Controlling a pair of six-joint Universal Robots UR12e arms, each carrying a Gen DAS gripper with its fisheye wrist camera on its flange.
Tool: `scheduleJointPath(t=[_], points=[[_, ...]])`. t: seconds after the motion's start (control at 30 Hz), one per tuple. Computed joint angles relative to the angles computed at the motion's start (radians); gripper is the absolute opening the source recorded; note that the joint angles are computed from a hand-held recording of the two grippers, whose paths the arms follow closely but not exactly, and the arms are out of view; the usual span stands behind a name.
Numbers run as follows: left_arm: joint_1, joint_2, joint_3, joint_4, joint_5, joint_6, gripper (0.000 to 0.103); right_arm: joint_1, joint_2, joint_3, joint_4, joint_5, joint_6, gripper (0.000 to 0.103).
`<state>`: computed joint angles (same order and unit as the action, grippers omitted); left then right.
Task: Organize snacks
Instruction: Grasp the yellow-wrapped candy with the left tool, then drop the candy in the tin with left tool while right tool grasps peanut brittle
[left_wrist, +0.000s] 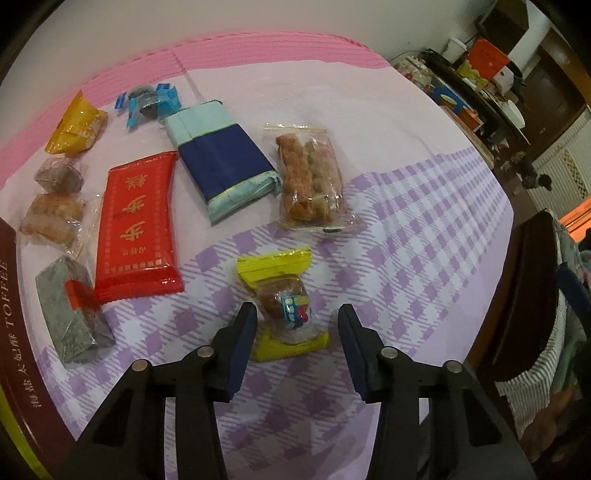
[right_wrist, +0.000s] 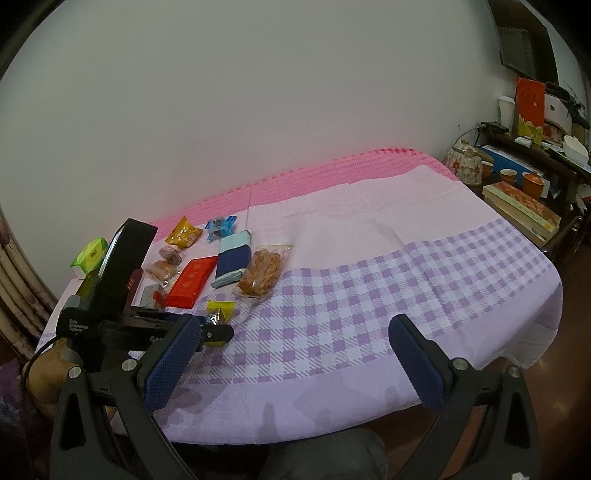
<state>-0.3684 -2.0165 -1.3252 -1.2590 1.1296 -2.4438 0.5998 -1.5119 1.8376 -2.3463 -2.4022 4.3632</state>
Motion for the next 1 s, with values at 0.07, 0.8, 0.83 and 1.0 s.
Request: scheduleJointPath(t=[0.07,0.8,0.83,1.0], points=[[0.000,-0.004,0.004,-0.001,-0.012,-0.004,0.047,-0.001,0.000,0.002,0.001,0.004,-0.001,0.102],[0.048,0.146,-0.179,0.346,-0.065,-0.070,0.024,-0.010,0.010,-0.016,0.082,0.035,0.008,0.102],[0.051,0.149,-0.181,0.354,-0.065,-0.072,0.024,-0.011,0.013,-0.020,0.086,0.040,0.001,0.101],[0.070,0.167,-0.196,0.369,-0.067,-0.080,0.024,-0.026,0.025,-0.031,0.059,0.099,-0.056,0.089]])
